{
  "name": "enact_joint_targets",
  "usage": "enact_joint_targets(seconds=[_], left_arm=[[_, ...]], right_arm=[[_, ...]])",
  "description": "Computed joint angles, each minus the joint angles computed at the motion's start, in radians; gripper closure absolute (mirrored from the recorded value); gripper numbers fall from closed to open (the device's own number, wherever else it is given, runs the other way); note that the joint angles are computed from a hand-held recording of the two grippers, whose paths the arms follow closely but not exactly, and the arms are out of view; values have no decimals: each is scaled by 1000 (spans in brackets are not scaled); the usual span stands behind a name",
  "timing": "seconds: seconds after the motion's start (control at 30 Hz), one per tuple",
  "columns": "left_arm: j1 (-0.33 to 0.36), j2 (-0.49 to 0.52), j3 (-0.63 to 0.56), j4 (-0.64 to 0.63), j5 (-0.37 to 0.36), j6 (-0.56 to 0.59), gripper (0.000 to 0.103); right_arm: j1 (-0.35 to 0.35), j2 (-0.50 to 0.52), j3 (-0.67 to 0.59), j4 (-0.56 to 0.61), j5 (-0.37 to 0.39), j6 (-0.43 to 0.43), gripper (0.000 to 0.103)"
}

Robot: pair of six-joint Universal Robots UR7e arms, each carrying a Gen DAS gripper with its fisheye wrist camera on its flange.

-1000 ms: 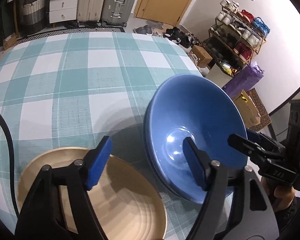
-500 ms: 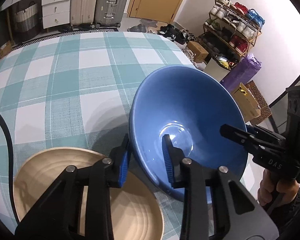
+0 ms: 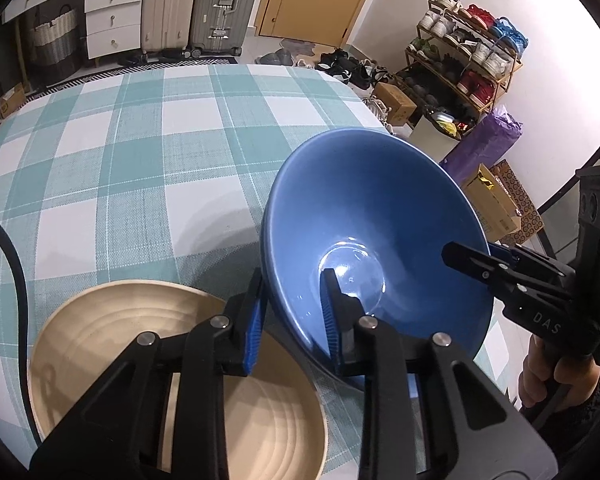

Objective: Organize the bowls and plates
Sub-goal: 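Lift the nested blue bowls with both grippers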

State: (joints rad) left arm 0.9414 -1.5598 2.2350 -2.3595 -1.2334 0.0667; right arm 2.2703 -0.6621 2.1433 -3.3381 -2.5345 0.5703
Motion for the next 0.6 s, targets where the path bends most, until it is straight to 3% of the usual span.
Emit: enact_joint_targets(seconds=[0.6], left_arm=[[-80, -186, 9, 116, -3, -40, 80]], right_arm=[[113, -29, -47, 167, -71, 97, 69]])
